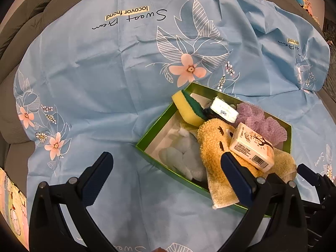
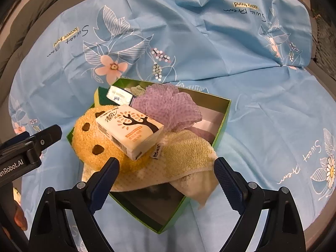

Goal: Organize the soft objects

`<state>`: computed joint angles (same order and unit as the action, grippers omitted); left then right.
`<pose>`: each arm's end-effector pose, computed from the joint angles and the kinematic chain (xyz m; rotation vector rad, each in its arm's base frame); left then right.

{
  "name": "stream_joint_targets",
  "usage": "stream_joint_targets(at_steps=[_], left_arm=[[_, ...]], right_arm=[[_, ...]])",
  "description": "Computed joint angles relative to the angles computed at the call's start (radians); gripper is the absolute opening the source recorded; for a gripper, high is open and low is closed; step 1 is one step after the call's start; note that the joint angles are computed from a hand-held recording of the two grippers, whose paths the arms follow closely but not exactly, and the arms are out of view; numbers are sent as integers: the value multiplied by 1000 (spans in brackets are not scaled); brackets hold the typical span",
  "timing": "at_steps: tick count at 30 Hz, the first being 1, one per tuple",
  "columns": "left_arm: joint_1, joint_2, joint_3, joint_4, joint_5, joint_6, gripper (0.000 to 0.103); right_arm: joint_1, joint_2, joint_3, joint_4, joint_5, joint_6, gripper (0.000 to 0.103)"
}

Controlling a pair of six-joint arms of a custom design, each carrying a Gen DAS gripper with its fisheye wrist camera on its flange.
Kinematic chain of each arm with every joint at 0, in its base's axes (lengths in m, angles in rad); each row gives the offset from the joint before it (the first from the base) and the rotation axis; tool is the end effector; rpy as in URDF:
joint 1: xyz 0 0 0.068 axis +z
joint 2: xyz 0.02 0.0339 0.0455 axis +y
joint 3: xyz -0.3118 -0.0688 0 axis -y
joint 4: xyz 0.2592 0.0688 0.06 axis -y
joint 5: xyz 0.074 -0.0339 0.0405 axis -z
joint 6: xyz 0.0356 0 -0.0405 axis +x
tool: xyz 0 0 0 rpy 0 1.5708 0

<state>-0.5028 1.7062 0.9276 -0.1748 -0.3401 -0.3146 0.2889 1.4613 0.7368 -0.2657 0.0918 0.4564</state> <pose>0.3133 -0.1587 0.1954 0.0965 2.4471 0.0754 0.2692 0.0766 0.2051 0.2495 2.5514 0.1691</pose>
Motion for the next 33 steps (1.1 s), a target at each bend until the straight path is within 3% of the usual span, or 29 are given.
stream_joint_targets(at_steps=[33], left_arm=[[-24, 49, 43, -20, -9, 13, 102]], right_arm=[[-5, 18, 0, -2, 17, -4, 92]])
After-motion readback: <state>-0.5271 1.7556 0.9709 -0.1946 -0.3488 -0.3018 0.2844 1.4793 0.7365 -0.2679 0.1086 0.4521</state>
